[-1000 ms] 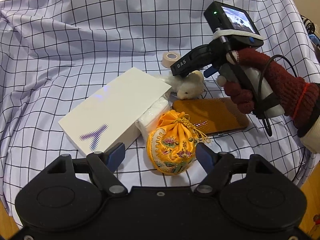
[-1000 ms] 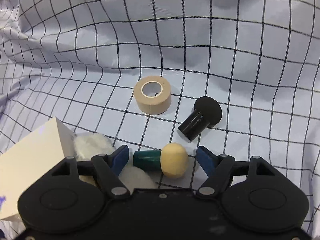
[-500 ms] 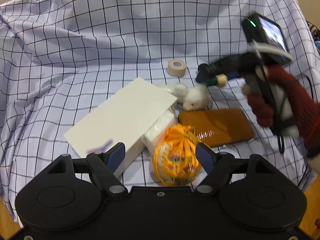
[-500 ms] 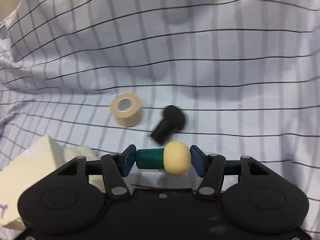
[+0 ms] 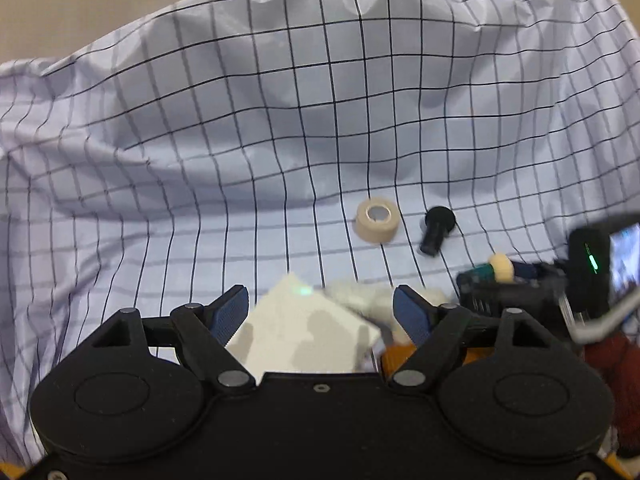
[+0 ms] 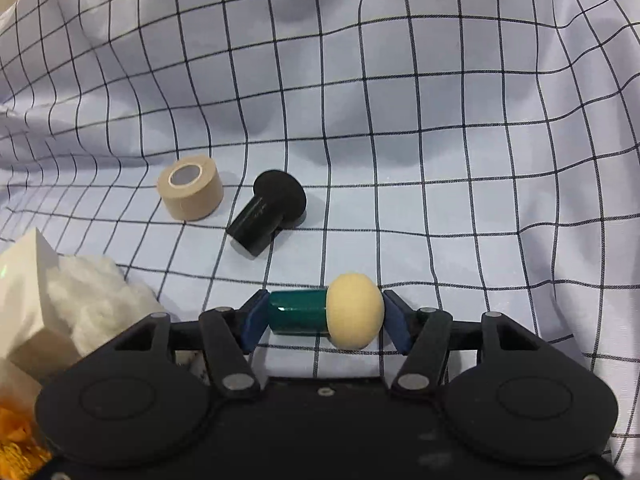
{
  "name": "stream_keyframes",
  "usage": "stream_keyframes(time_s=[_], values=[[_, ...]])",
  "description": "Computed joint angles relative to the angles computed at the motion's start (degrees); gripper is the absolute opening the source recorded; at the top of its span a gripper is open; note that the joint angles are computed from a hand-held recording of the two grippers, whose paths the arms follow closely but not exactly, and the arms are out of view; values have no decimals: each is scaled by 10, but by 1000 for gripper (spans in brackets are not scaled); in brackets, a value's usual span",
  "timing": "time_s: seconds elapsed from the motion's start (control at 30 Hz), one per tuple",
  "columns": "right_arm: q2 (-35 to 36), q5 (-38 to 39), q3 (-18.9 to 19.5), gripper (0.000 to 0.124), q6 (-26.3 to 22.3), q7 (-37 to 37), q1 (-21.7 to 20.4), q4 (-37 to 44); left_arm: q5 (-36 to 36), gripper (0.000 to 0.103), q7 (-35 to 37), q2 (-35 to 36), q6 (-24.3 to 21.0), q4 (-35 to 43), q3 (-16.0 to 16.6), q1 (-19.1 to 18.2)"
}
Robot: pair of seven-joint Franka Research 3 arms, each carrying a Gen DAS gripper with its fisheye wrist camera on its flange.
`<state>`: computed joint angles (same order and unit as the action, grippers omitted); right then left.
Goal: Organize soft objects
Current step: 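Close the left gripper on the beige tape roll while right holds the toy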
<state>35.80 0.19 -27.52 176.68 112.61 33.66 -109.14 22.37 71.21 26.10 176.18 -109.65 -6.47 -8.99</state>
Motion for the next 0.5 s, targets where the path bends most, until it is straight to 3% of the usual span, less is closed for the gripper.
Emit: stream_keyframes(time_s=[0.1, 0.27, 0.43, 0.5], values=[[2, 2, -9, 58, 27, -2, 10, -13, 0, 75, 7, 41, -44, 65, -1, -9], [0, 39, -18, 58, 83, -26, 21, -43, -50, 75, 70, 112, -108, 169, -60, 21], [-5, 78, -11, 58, 166, -53, 24, -83, -75, 75, 84, 183, -169, 283, -53, -6], [-3, 93, -5, 58, 211, -65, 23, -98, -69, 75, 79, 210, -193, 330, -35, -28]])
